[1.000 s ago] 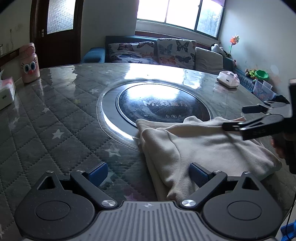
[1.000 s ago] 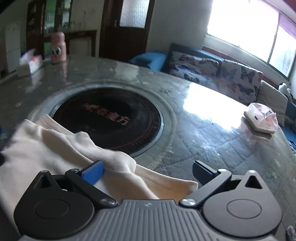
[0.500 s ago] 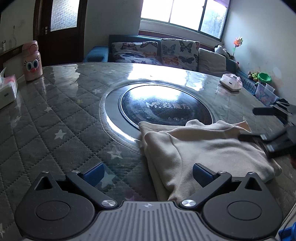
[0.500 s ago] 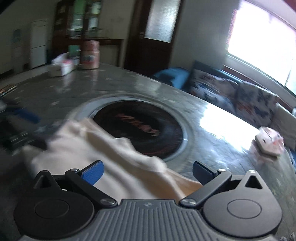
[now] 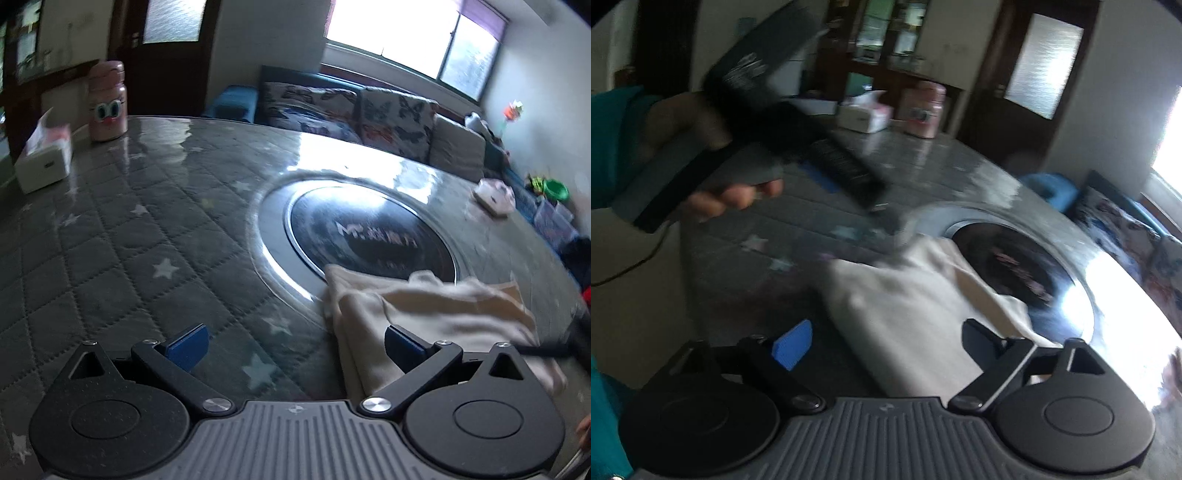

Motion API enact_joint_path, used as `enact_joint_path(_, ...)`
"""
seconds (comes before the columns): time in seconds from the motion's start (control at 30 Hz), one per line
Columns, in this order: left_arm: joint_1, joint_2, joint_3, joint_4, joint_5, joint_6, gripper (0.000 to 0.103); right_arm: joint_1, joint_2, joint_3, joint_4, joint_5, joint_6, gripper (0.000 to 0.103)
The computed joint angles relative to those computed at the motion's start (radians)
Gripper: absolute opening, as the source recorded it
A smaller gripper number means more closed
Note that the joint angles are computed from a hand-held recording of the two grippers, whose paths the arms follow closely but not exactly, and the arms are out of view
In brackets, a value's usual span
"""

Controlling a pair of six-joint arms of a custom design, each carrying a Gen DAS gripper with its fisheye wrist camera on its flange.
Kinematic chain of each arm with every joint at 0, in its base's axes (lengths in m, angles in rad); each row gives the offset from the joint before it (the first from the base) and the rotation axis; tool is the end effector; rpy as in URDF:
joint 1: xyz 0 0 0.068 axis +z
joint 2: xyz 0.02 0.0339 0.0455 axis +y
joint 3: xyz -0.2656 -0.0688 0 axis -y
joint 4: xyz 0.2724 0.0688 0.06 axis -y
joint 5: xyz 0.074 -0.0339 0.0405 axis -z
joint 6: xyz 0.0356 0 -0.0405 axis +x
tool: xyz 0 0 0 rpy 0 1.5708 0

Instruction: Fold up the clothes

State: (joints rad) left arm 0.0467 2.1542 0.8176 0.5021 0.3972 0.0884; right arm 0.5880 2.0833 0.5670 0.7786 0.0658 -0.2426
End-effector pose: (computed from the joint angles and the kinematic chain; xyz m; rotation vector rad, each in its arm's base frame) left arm 0.3599 0.0030 0.0050 0.2317 2.3486 -0.4112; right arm 0.2559 0.1678 0.0026 -0.9006 2.1257 0.1007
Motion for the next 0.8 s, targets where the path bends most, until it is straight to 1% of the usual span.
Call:
enact_joint_path(0.07,0.008,-0.002,0.009,-0.016,0.014,-0.018,0.103,0.027,0.018,0.03,-0.021,-0.004,0.0,0.082)
enact_joint_path(0.13,0.015,-0.002,0.018,-0.034,0.033,-0.032,0.103,0.045,0.042,0.067,-0.041,0.006,-0.009,0.075)
enact_joint_path(0.17,0.016,-0.002,0.02,-0.039,0.039,-0.038,0.103,0.054,0.054,0.085,-0.051,0.011,-0.013,0.067)
enact_joint_path(0.2,0.016,-0.001,0.021,-0.043,0.044,-0.042,0.103,0.061,0.062,0.1,-0.064,0.019,-0.015,0.063)
enact_joint_path(0.23,0.016,0.001,0.022,-0.045,0.05,-0.045,0.103,0.068,0.072,0.114,-0.073,0.03,-0.014,0.061)
enact_joint_path(0.3,0.016,0.007,0.03,-0.058,0.068,-0.055,0.103,0.084,0.091,0.143,-0.09,0.051,-0.013,0.053)
enact_joint_path(0.33,0.016,0.011,0.036,-0.066,0.078,-0.062,0.103,0.091,0.101,0.157,-0.099,0.062,-0.012,0.052)
enact_joint_path(0.43,0.018,0.025,0.051,-0.089,0.122,-0.084,0.103,0.102,0.123,0.179,-0.098,0.076,-0.011,0.043)
enact_joint_path(0.5,0.02,0.035,0.062,-0.104,0.151,-0.098,0.102,0.108,0.136,0.185,-0.082,0.103,-0.008,0.027)
enact_joint_path(0.53,0.019,0.039,0.067,-0.113,0.167,-0.102,0.102,0.103,0.136,0.181,-0.073,0.1,-0.003,0.024)
enact_joint_path(0.57,0.018,0.043,0.071,-0.12,0.177,-0.108,0.102,0.094,0.131,0.172,-0.061,0.087,0.006,0.019)
enact_joint_path(0.6,0.017,0.048,0.077,-0.129,0.187,-0.117,0.102,0.082,0.122,0.161,-0.051,0.069,0.019,0.016)
enact_joint_path(0.73,0.014,0.076,0.121,-0.179,0.238,-0.176,0.1,0.029,0.071,0.105,0.003,-0.009,0.081,0.015)
enact_joint_path(0.8,0.01,0.095,0.15,-0.212,0.267,-0.211,0.097,0.006,0.042,0.078,0.024,-0.038,0.101,0.014)
